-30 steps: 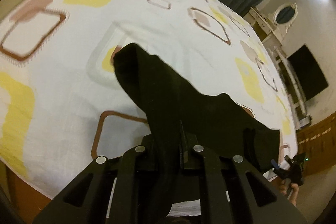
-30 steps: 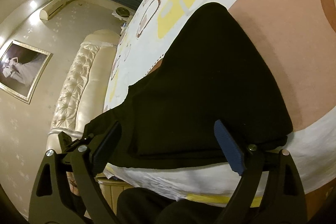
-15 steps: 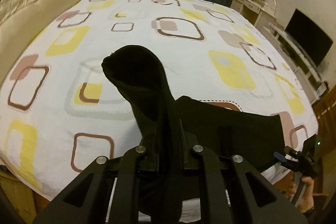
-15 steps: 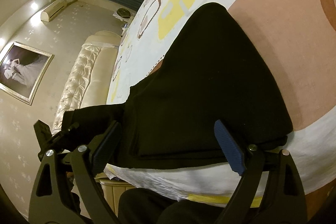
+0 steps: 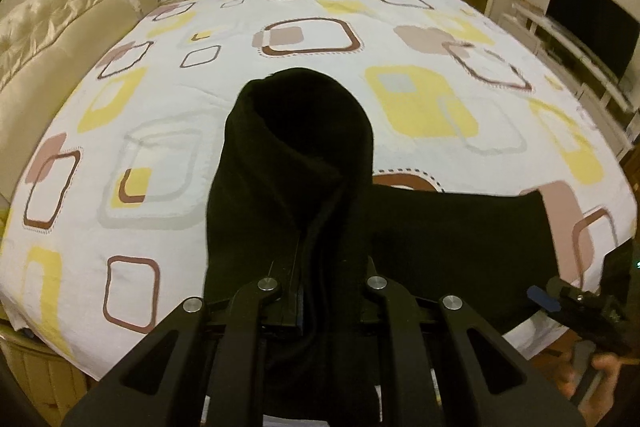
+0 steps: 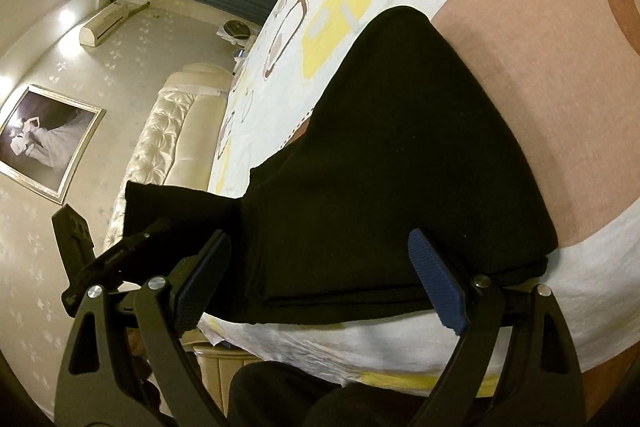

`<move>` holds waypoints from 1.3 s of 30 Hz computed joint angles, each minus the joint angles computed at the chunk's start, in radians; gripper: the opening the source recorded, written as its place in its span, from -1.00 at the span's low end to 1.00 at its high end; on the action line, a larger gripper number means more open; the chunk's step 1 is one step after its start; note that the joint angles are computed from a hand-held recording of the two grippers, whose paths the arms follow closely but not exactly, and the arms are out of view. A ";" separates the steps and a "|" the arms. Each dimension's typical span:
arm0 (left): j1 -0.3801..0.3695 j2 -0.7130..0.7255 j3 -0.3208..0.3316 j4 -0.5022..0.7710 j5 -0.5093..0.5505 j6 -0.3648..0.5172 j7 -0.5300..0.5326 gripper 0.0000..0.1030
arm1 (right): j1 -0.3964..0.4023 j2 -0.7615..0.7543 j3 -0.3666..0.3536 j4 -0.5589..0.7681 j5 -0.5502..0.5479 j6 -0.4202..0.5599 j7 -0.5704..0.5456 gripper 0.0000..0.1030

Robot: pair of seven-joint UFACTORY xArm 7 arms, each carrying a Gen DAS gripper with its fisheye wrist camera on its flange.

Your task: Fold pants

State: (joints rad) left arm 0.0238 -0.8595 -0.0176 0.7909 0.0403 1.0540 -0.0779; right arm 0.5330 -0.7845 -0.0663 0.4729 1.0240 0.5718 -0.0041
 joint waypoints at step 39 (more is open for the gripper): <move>-0.107 0.005 -0.198 -0.212 0.242 -0.121 -0.227 -0.43 | 0.013 -0.018 -0.010 -0.009 0.017 -0.018 -0.003 0.76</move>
